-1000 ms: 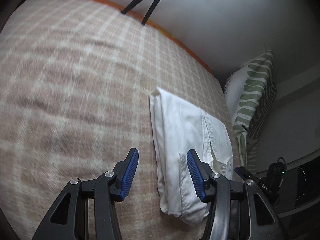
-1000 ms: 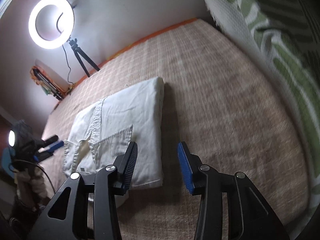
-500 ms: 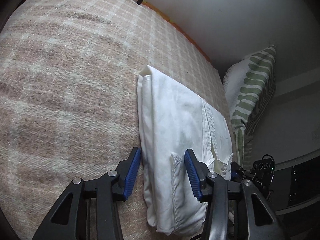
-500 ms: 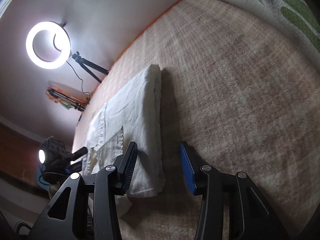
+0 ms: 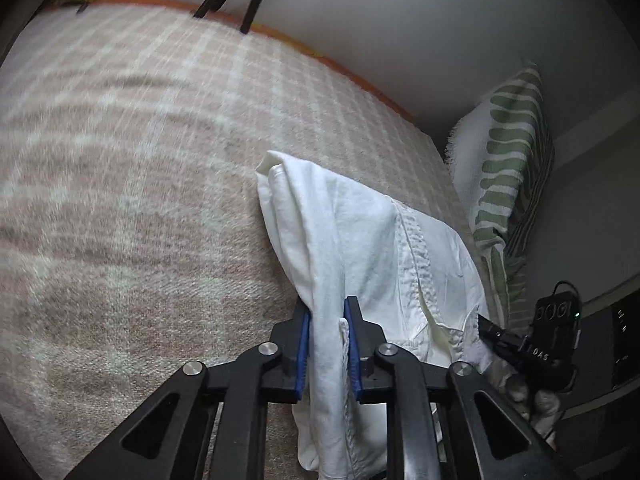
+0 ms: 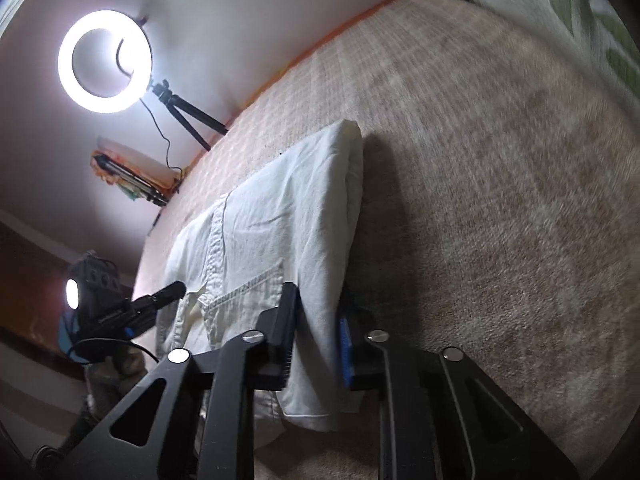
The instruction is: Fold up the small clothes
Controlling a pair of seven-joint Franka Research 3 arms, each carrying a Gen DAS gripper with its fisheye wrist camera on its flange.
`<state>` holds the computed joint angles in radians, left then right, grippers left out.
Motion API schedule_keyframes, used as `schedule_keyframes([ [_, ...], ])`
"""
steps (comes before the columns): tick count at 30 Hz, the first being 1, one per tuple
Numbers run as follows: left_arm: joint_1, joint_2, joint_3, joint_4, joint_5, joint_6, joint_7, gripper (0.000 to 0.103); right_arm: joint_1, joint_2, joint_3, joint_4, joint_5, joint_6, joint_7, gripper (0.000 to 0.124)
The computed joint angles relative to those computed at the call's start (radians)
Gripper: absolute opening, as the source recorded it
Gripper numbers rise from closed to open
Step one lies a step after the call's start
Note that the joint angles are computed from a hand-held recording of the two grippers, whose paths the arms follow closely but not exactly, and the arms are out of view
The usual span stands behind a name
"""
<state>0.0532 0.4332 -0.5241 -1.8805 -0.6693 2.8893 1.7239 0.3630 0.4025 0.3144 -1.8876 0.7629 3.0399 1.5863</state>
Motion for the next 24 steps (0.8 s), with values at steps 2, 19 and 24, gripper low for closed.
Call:
schedule_keyframes([
  [2,-0.016,-0.013,0.011,-0.007,0.025,0.018,-0.004,0.011,0.097,-0.016,-0.107,-0.001,-0.112,-0.017,0.111,0.012],
  [19,0.125,-0.248,-0.029,-0.187,-0.215,0.072,0.305,0.010,0.349,0.018,-0.323,0.176,-0.710,-0.106,0.560,0.009],
  [24,0.132,-0.317,0.051,-0.222,-0.291,0.024,0.381,0.010,0.401,0.132,-0.343,0.386,-0.811,-0.196,0.616,0.009],
])
